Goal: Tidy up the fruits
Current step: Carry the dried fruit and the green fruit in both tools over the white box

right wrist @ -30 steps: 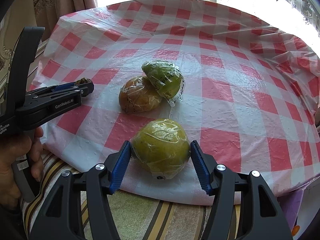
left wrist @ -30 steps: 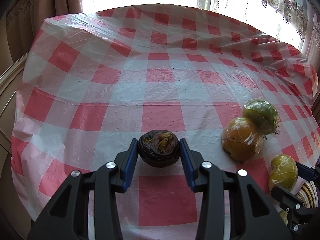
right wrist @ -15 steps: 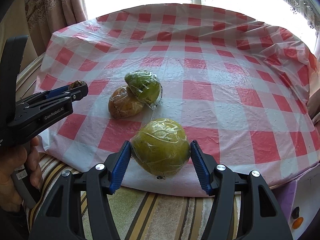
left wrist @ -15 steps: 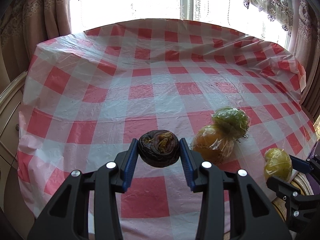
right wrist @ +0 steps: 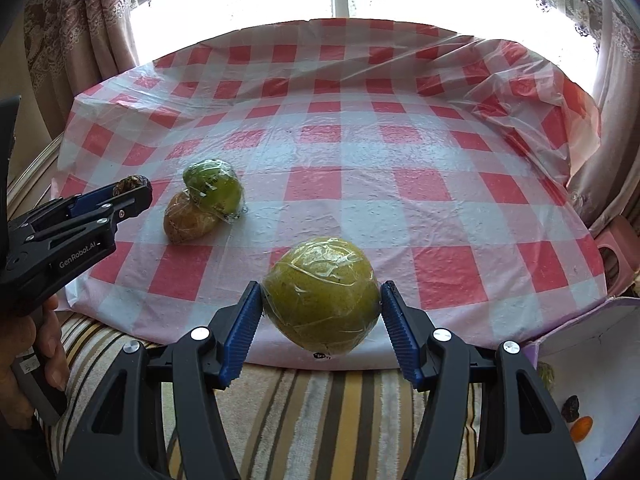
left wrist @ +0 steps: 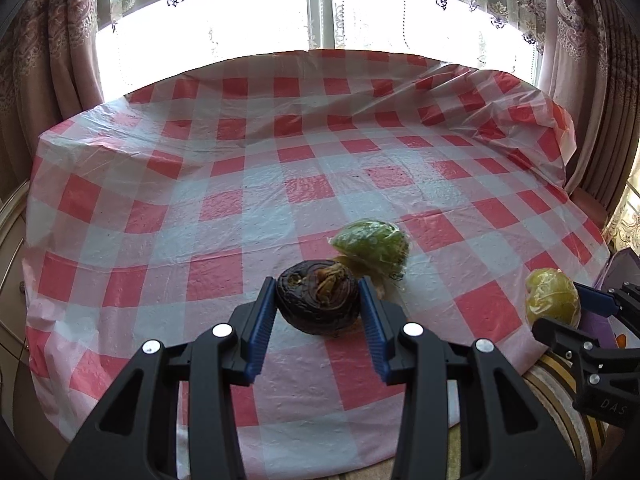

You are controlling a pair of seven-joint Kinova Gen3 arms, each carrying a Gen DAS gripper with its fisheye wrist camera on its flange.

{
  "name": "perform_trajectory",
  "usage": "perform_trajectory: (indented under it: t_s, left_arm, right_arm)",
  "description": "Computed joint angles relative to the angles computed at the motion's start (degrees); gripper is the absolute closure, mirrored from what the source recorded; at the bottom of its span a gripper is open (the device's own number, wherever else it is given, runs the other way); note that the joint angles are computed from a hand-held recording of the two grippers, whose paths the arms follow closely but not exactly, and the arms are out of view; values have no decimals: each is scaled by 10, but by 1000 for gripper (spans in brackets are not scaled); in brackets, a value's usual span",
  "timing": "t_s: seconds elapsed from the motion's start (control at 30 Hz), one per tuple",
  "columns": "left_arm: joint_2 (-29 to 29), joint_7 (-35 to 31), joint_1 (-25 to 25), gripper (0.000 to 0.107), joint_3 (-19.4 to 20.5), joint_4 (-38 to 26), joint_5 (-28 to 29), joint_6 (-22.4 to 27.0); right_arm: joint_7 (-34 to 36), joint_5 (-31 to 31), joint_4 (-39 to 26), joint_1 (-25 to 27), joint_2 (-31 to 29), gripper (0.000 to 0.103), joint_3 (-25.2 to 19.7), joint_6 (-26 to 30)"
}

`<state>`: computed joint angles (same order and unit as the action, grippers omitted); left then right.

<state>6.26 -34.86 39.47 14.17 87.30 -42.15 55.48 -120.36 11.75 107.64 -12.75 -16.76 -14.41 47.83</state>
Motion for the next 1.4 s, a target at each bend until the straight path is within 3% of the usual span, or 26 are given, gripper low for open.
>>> perform_trajectory:
  t_s: [0.37, 0.9, 1.33, 1.4]
  left_arm:
    - [50, -46, 58, 66, 0, -64, 2, 5]
    - [158, -191, 157, 66, -31, -215, 74, 3]
    - [265, -373, 203, 66, -25, -366, 206, 32]
    - [286, -408, 206, 66, -19, -397, 231, 48]
  right_arm:
    - [29, -14, 30, 45, -43, 44, 48, 12]
    - [105, -12, 68, 153, -93, 44, 141, 40]
    - [183, -9, 82, 233, -75, 44, 227, 38]
    - [183, 6, 76, 250, -63, 44, 215, 43]
